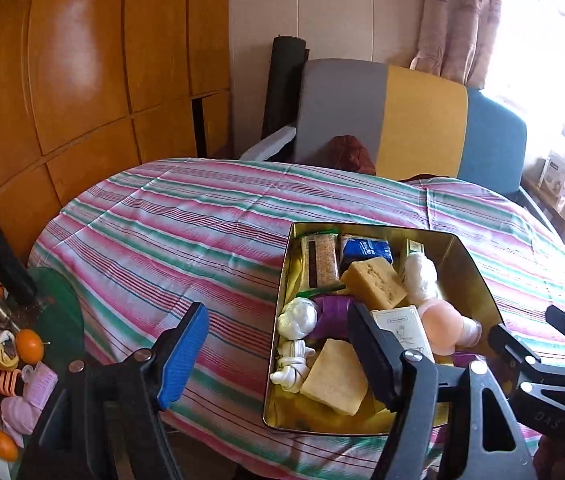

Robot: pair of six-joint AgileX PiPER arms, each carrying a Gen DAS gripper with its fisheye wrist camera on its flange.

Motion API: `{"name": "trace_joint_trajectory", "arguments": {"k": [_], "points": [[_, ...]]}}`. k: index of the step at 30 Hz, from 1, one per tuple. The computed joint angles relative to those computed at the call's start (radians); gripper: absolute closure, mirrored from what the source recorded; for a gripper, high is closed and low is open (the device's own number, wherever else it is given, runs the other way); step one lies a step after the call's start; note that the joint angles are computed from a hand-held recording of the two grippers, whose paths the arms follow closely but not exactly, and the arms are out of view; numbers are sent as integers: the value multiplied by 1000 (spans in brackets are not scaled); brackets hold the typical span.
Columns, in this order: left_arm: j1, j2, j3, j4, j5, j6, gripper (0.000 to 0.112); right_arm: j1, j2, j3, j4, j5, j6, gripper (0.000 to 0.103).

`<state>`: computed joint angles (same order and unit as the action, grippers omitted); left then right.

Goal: Organize objects

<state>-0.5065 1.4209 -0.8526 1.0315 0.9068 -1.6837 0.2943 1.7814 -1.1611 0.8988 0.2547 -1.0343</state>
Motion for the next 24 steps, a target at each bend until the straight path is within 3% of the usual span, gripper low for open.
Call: {"name": "trace_joint_trajectory", "arguments": {"k": [4,15,18,24], "points": [[-42,36,-23,1,55,-10,40,-20,-34,53,155,-28,-114,0],[-73,30,0,27,19,-37,40,2,-44,65,65,-44,-35,0],[-86,41,6,61,37,-64,47,12,-42,67,43,-51,-17,0],[-56,41,7,50,12,-50,49,19,-32,58,-2,-57,22,0]]}}
